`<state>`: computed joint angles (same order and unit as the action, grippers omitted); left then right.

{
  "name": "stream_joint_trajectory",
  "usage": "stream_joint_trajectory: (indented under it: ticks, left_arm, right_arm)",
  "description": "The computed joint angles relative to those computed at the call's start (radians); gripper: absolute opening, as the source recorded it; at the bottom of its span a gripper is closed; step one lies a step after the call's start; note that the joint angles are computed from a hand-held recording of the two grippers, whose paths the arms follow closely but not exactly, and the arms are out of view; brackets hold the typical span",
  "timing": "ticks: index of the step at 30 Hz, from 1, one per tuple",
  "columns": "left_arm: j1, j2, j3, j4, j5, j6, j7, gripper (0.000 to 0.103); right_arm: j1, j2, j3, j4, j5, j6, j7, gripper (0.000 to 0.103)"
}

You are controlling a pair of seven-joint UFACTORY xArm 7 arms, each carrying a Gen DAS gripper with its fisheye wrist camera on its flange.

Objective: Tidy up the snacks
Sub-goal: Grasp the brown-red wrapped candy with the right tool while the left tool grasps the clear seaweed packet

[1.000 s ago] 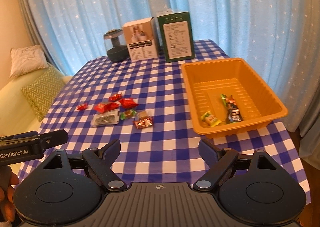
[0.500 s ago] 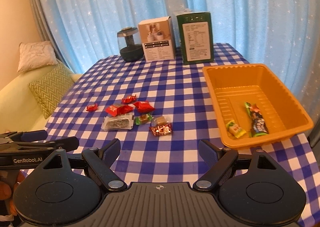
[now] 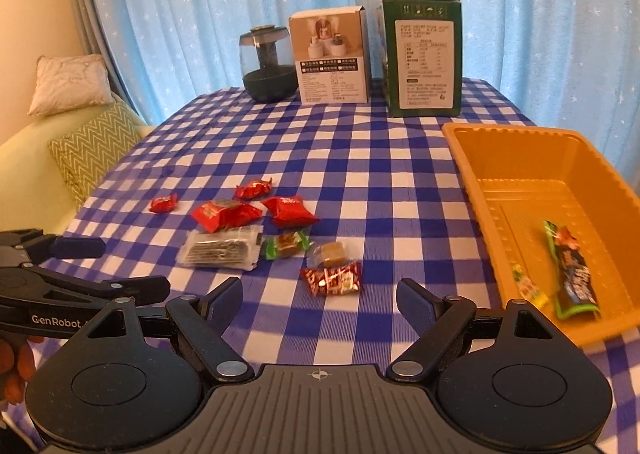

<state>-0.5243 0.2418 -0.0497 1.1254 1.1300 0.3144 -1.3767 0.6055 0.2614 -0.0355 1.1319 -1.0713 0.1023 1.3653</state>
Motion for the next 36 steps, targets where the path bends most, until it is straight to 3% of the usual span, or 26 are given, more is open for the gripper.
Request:
stream_joint_trajectory:
  ticks: [3,7,12,15,19,21,23,28,30,36]
  left_arm:
    - [0.008,0.052,0.012,0.040,-0.002,-0.016,0.045,0.096]
    - [0.003,0.110,0.038,0.082,-0.029,-0.039,0.111,0.096]
    - [-0.012,0.161,0.072,0.126,-0.095,-0.074,0.215,0.096]
    - [-0.018,0.187,0.092,0.148,-0.138,-0.104,0.287,0.096]
    - [-0.030,0.214,0.126,0.163,-0.180,-0.169,0.356,0.094]
    - [-0.022,0.229,0.124,0.172,-0.223,-0.193,0.417,0.091]
    - [0.007,0.242,0.099,0.175,-0.279,-0.227,0.491,0.091]
    - [0.105,0.266,-0.003,0.173,-0.394,-0.293,0.670,0.081]
    - [0.085,0.259,0.012,0.166,-0.417,-0.287,0.684,0.078]
    - [0.059,0.212,-0.011,0.116,-0.528,-0.208,0.756,0.049]
  right_arm:
    - [-0.006,0.059,-0.008,0.041,0.015,-0.013,-0.041,0.083]
    - [-0.029,0.122,0.004,0.073,0.130,-0.032,-0.166,0.073]
    - [-0.009,0.178,-0.028,0.112,0.212,-0.057,-0.244,0.068]
    - [-0.037,0.204,0.011,0.129,0.293,-0.047,-0.327,0.057]
    - [0.013,0.210,-0.042,0.132,0.330,-0.054,-0.346,0.044]
    - [0.043,0.205,-0.073,0.126,0.348,-0.057,-0.346,0.037]
    - [0.054,0.195,-0.084,0.112,0.377,-0.056,-0.363,0.037]
    - [0.080,0.170,-0.104,0.074,0.450,-0.063,-0.406,0.037]
    - [0.098,0.162,-0.121,0.062,0.473,-0.068,-0.418,0.037]
    - [0.154,0.141,-0.177,0.031,0.525,-0.082,-0.437,0.037]
